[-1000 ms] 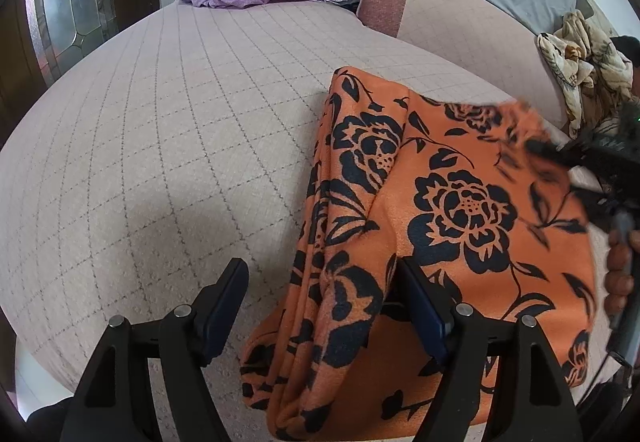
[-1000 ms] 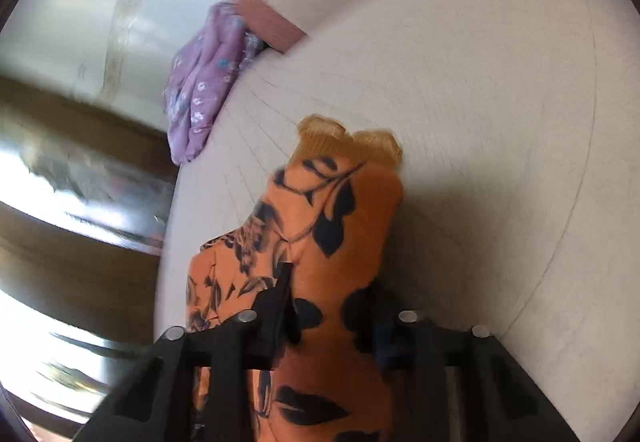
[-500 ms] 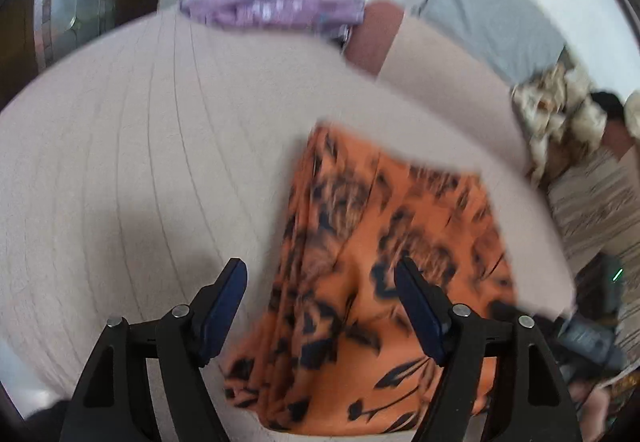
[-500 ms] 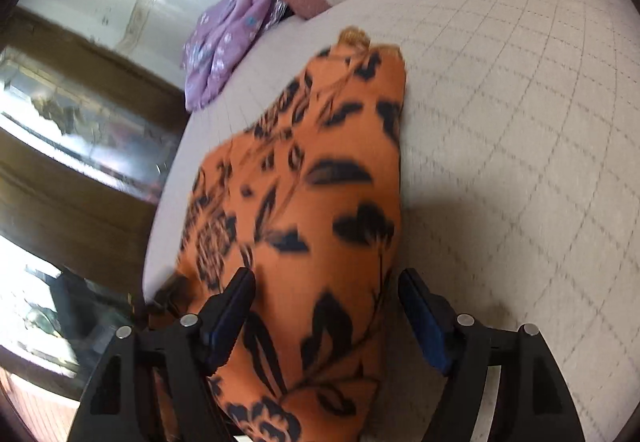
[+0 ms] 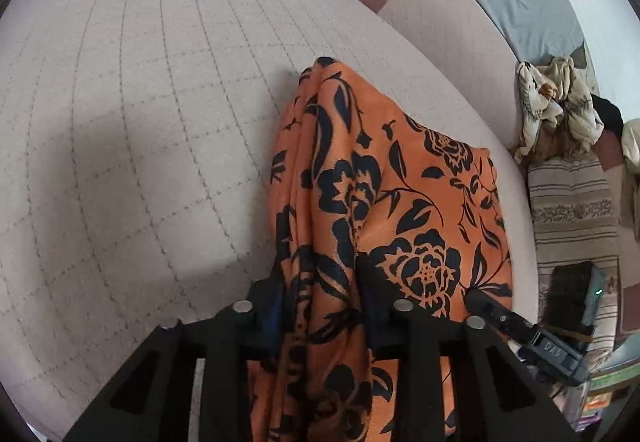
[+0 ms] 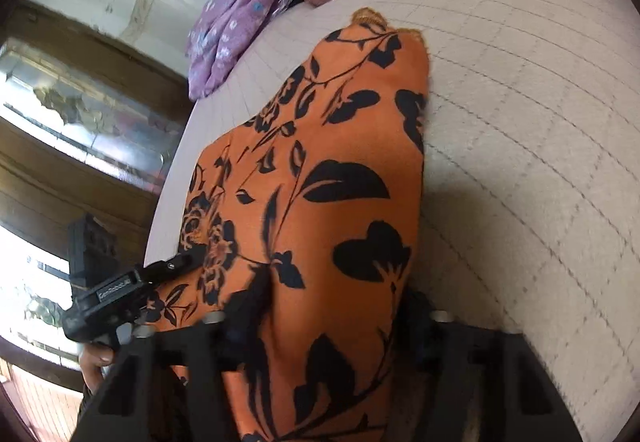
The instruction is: Fold small clothes
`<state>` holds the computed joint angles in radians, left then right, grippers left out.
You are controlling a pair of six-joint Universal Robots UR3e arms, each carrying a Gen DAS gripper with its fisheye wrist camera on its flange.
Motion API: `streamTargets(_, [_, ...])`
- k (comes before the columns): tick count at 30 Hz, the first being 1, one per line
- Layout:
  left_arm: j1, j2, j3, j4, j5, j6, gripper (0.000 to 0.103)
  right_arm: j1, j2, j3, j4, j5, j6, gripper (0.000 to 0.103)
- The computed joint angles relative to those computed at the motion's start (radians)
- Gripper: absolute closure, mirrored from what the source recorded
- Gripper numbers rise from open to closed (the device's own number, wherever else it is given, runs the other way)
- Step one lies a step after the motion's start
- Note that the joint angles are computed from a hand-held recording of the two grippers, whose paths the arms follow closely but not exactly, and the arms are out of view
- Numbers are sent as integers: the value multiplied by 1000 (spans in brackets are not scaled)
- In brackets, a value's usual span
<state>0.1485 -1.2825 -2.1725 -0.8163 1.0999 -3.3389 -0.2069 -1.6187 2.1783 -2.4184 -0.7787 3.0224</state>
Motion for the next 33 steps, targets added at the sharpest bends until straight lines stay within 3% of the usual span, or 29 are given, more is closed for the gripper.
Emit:
streamTargets(3, [-27, 38, 31, -10, 19, -38, 79, 23, -27, -81, 75, -23, -52, 64])
streamTargets(8, [-168, 5, 200, 46, 110, -125, 79, -78, -143, -201, 268, 66, -161, 65])
streamTargets(14, [-365, -257, 487, 154, 230, -184, 77, -313, -206, -356, 596, 188, -410, 65])
streamTargets(17, [-451, -441, 605, 165, 317, -211, 69, -396, -155, -361, 641, 181, -475, 65])
streamTargets(19, [-501, -541, 675, 99, 405, -218, 58, -420, -80, -317, 576, 133, -466, 58])
streamTargets(21, [-529, -612, 717, -17, 482, -218, 55, -421, -14, -231, 410, 8, -376, 49])
streamTargets(22, [-521, -595, 676, 3, 469, -222, 55, -410, 16, -212, 363, -90, -335, 49])
streamTargets(23, [-518, -559, 611, 50, 477, -230, 55, -428, 10, -183, 352, -104, -341, 44])
streamTargets(24, [-522, -532, 585, 53, 503, -230, 55, -488, -35, -119, 362, -34, -383, 44])
streamTargets(26, [-524, -479, 548, 58, 533, -223, 55, -548, -160, -43, 329, -19, -388, 43])
streamTargets(29, [-568, -443, 559, 53, 598, -219, 55, -619, -327, -36, 436, 92, -451, 42])
streamTargets(31, [-604, -455, 594, 42, 649, -223, 50, -627, -377, -92, 594, 179, -535, 24])
streamTargets(33, [-640, -474, 638, 7, 696, -221, 49, -547, -354, -109, 568, 184, -501, 21])
